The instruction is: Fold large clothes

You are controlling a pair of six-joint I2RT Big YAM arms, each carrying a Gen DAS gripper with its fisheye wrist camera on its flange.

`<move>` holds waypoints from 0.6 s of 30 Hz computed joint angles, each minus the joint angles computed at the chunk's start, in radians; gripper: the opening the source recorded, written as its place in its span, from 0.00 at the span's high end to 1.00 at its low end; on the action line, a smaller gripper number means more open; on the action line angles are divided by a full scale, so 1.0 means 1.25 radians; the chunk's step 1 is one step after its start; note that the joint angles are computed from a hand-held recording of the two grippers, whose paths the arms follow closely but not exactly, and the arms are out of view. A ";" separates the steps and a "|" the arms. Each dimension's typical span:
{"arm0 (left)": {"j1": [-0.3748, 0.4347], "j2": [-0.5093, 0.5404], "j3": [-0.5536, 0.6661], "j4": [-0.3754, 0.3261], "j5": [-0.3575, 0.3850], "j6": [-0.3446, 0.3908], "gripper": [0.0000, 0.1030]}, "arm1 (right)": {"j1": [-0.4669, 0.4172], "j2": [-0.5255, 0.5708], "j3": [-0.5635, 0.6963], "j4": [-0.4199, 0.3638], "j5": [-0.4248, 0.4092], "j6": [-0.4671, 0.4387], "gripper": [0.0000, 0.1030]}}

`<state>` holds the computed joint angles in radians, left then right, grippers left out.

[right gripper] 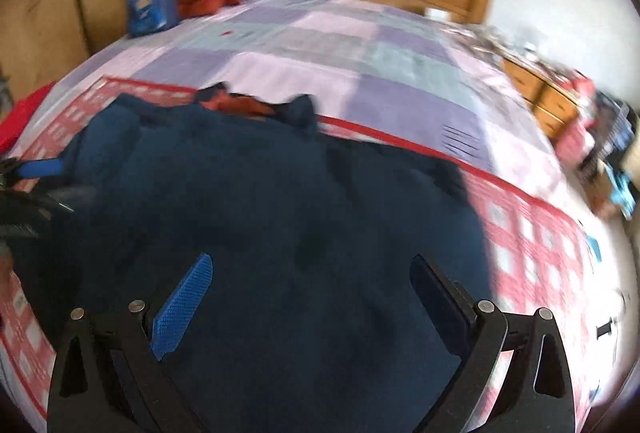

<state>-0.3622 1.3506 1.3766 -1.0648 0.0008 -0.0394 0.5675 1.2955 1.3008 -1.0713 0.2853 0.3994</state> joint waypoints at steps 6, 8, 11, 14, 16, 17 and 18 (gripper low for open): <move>0.001 0.122 0.073 -0.023 0.004 0.003 0.00 | -0.036 0.162 0.092 -0.047 -0.061 -0.031 0.00; 0.009 0.149 0.091 -0.024 -0.009 0.002 0.00 | -0.055 0.181 0.094 -0.039 -0.072 -0.027 0.00; 0.027 0.196 0.133 -0.038 -0.030 0.007 0.00 | -0.092 0.211 0.115 -0.053 -0.076 -0.029 0.00; 0.045 0.237 0.172 -0.049 -0.032 0.010 0.00 | -0.126 0.234 0.133 -0.060 -0.083 -0.030 0.00; 0.056 0.252 0.184 -0.048 -0.030 0.024 0.00 | -0.153 0.239 0.127 -0.056 -0.089 -0.019 0.00; 0.060 0.255 0.185 -0.046 -0.036 0.036 0.00 | -0.161 0.239 0.124 -0.057 -0.088 -0.013 0.00; 0.064 0.259 0.187 -0.042 -0.045 0.047 0.00 | -0.172 0.235 0.115 -0.052 -0.083 -0.007 0.00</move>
